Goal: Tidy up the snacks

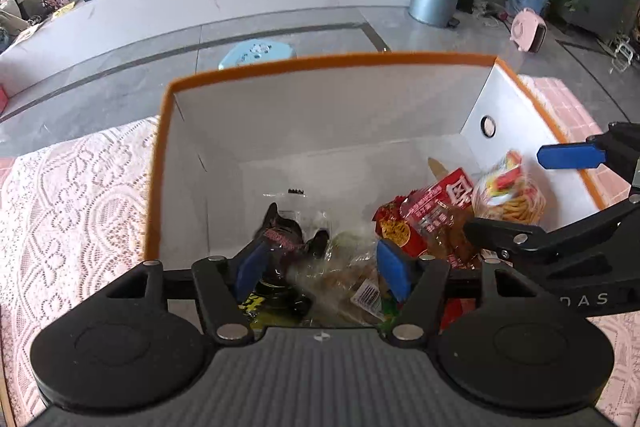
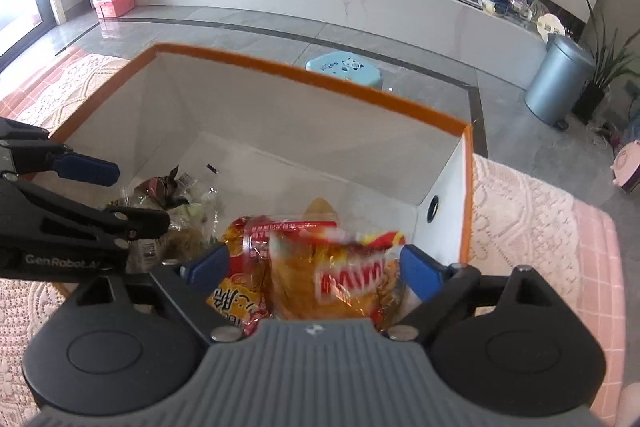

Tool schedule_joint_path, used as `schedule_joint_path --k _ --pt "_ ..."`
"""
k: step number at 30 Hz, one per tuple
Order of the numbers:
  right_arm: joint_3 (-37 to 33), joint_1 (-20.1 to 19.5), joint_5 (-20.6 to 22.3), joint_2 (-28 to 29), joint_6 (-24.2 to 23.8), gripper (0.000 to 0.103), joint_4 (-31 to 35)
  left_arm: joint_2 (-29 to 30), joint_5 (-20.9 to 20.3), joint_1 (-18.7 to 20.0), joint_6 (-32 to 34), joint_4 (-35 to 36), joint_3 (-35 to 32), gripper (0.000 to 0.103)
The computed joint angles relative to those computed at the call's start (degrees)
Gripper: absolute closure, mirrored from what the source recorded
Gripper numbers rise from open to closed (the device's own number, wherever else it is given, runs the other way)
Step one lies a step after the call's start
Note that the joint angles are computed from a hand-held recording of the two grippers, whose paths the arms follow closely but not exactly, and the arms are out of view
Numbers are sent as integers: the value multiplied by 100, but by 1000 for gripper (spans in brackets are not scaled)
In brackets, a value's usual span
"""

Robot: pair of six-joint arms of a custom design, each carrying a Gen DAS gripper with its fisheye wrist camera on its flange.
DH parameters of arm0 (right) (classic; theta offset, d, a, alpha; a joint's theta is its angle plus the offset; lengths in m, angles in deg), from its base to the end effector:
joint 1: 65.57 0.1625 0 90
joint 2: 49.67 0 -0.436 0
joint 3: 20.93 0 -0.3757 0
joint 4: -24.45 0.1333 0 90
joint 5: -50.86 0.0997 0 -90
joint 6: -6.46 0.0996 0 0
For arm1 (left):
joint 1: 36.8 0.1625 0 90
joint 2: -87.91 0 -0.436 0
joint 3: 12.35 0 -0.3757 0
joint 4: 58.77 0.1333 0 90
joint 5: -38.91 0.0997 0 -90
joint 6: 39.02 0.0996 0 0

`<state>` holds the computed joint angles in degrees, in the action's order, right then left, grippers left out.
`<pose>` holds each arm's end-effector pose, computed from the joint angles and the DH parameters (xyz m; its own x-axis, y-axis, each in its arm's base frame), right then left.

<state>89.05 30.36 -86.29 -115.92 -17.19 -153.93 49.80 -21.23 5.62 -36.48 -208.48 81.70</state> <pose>0.1184 -0.5564 0.3237 -0.6389 0.1212 0.7597 -0.3600 0.8256 -0.4345 -0.3628 -0.5793 0.0407 -0.5759 0.6474 -0.4992 0.7629 0.6450 -0.0437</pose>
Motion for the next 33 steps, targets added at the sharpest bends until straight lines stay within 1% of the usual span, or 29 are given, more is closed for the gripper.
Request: schedule_joint_path --k 4,5,7,12,15,21,22,24,27,29,31,33 --pt "52 145 -125 -108 -4 11 -87 -176 133 -111 -99 -372 268 27" --pt "81 184 -159 -127 -12 9 -149 -226 218 -150 -167 -529 374 27" --pt "182 268 -207 -200 -63 9 -343 -363 367 -241 -233 -919 632 27" --pt "376 522 -375 -325 -138 9 -747 -658 680 -498 -93 -1719 1182 27" --pt "478 724 -481 -398 -245 8 -1121 -849 828 -674 87 -2238 1505 27" --pt "651 1253 -632 -511 -551 5 -2052 -1102 1116 -1052 434 -3107 1969 26" --pt "691 1351 -643 -536 -595 4 -2203 -1156 1152 -1129 482 -3232 2065 23" --pt "769 1565 -695 -584 -699 4 -2469 -1264 1222 -1275 459 -3319 2220 22" --pt "929 1879 -720 -656 -904 4 -2914 -1434 1196 -1433 386 -3423 2444 21" --pt "1036 2072 -809 -707 -873 4 -3060 -1546 1279 -1550 268 -3444 2593 17" --pt "1184 2246 -872 -768 -813 4 -3257 -1655 1427 -1672 108 -3509 2768 16" --pt "1342 2413 -917 -750 -923 4 -3738 -1727 1551 -1786 41 -3867 2994 13"
